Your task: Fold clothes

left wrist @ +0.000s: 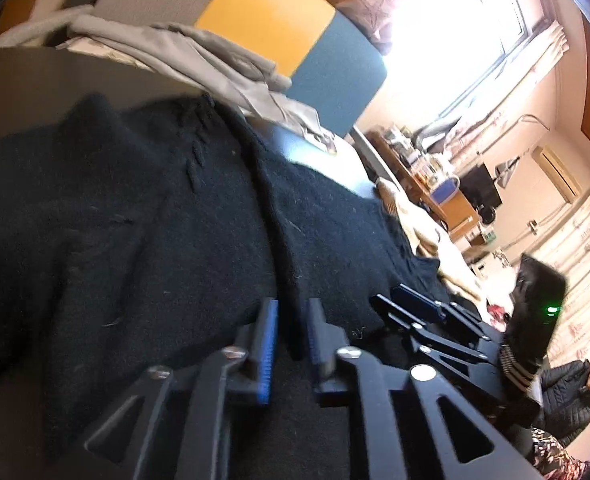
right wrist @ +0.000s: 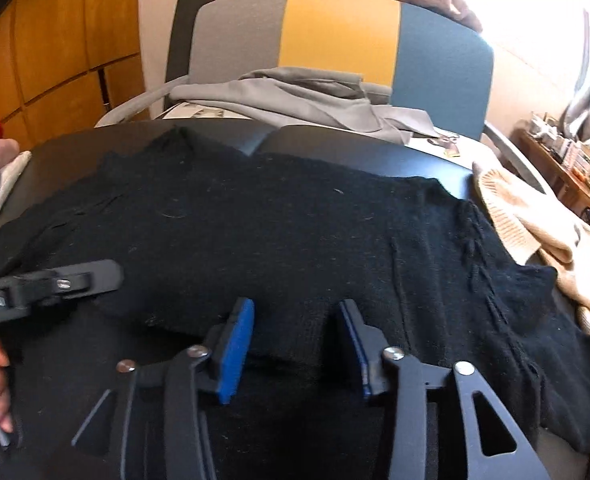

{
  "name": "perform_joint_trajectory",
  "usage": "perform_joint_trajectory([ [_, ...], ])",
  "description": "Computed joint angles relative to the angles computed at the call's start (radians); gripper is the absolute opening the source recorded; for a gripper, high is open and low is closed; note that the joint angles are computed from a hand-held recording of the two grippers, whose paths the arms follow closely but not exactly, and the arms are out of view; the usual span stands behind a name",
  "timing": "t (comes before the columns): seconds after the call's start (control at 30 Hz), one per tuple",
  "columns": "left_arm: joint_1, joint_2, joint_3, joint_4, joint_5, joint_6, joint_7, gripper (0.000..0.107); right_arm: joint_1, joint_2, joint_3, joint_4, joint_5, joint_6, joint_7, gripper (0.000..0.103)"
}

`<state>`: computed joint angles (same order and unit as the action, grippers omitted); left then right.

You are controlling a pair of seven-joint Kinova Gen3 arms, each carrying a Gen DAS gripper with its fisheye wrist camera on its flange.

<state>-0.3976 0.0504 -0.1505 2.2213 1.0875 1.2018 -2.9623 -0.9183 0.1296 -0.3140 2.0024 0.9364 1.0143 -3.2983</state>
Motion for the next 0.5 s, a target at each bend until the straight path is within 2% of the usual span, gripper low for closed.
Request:
perform_joint_trajectory([
  [0.1,-0.078,-0.062,-0.079,0.044,-0.011,0.059,-0.054,0.021,0.019,-0.016,0.009,0.02,0.006,-0.041,-0.019,0.053],
  [0.2,-0.182,-0.09,-0.173,0.054,-0.057,0.121,-0.07,0.022,0.014,-0.015,-0.002,0.021,0.006,-0.02,-0.029,0.054],
  [0.37,-0.387,-0.079,-0.313,0.043,-0.056,0.174,-0.062,0.026,0.01,-0.014,-0.005,0.022,0.006,-0.012,-0.036,0.057],
  [0.43,-0.469,-0.07,-0.349,0.033,-0.04,0.159,-0.019,0.026,0.011,-0.017,-0.007,0.024,0.005,-0.015,-0.039,0.057],
  [0.5,-0.546,-0.071,-0.381,0.023,-0.022,0.105,0.048,0.027,0.012,-0.016,-0.007,0.023,0.005,-0.014,-0.039,0.057],
])
